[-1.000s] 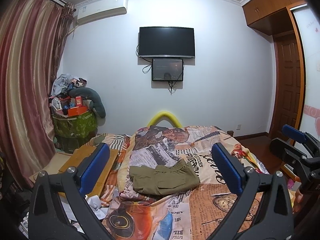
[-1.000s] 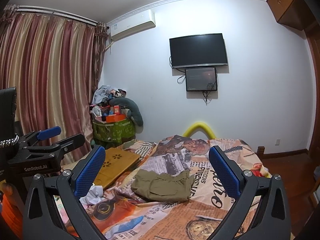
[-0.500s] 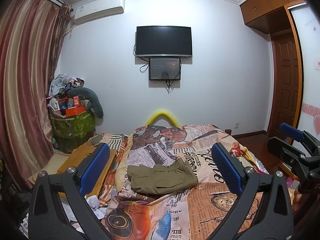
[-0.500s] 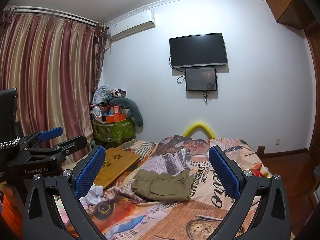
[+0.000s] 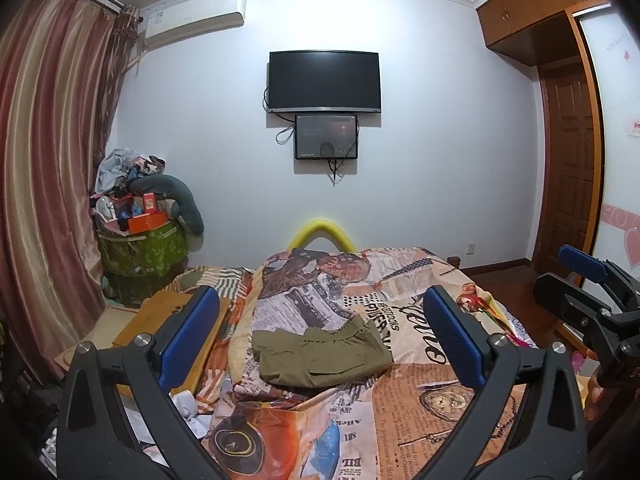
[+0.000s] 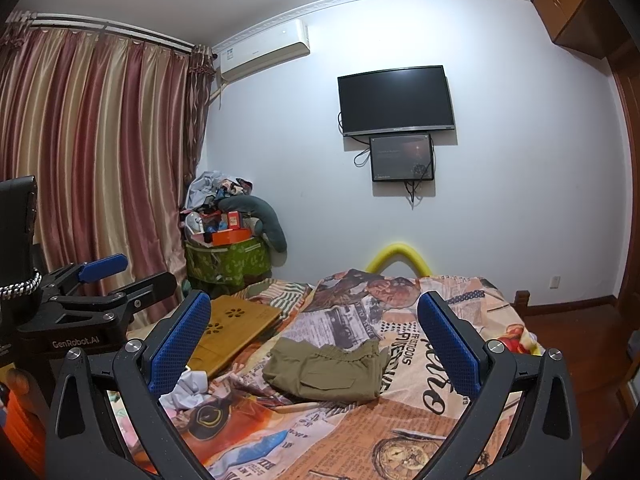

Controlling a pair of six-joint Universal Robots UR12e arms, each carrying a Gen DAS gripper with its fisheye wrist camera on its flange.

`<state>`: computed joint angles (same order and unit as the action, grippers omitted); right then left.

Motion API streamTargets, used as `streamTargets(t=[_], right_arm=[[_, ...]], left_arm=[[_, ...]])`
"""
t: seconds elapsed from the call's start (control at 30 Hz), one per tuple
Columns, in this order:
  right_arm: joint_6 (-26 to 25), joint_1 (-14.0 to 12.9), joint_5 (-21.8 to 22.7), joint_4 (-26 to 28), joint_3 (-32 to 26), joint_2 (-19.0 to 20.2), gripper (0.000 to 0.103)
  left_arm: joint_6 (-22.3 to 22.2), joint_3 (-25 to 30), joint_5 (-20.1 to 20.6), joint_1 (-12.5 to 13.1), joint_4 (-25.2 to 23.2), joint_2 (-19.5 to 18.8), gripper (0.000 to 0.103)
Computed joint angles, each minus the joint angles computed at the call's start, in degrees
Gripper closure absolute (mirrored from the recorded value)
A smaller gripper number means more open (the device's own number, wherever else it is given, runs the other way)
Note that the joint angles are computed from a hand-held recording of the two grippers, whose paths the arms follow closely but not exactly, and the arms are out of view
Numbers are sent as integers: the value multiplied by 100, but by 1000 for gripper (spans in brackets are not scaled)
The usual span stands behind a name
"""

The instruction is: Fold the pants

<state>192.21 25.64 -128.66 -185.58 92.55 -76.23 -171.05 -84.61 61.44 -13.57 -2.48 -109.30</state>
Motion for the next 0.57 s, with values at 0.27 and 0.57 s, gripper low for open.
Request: streamTargets(t=[0.27,0.57], right_arm=[[17,3,-3,20,11,-5,0],[47,28,-32,60,20,-11,0]], left_arm=[[87,5,-130,13,-153,5,0],[133,1,-209,21,-188,1,0]])
